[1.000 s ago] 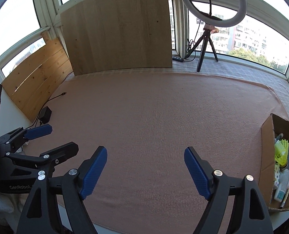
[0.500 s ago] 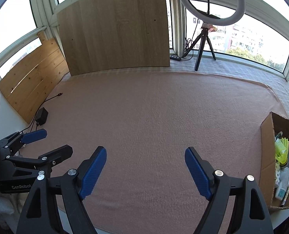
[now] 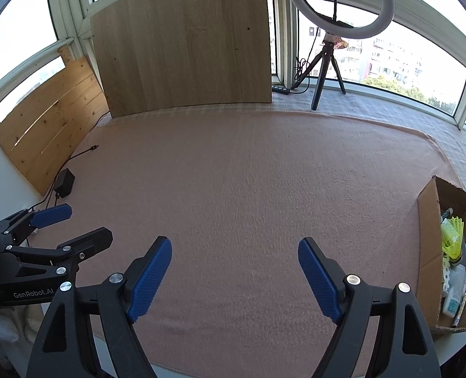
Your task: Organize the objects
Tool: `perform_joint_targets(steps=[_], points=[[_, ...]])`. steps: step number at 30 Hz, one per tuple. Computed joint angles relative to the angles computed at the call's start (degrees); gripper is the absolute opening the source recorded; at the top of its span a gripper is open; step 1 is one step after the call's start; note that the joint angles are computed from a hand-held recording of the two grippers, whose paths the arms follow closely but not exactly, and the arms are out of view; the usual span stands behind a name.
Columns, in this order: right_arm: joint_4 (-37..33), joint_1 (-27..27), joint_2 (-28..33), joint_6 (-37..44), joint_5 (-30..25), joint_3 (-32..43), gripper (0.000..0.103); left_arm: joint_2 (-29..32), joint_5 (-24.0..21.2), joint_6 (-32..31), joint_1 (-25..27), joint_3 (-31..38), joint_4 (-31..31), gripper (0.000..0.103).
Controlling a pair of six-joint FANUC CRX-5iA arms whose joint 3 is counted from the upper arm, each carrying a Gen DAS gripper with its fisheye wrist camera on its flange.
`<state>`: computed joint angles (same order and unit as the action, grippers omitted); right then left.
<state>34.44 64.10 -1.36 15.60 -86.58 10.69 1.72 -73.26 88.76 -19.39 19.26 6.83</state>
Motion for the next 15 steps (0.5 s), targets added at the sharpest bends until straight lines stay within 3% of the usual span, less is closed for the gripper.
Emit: perform_joint_targets(steps=[15], points=[[0.6, 0.8, 1.3, 0.0, -2.0, 1.0, 0.080, -1.3, 0.3, -0.3, 0.7, -1.3, 0.3, 0.095]])
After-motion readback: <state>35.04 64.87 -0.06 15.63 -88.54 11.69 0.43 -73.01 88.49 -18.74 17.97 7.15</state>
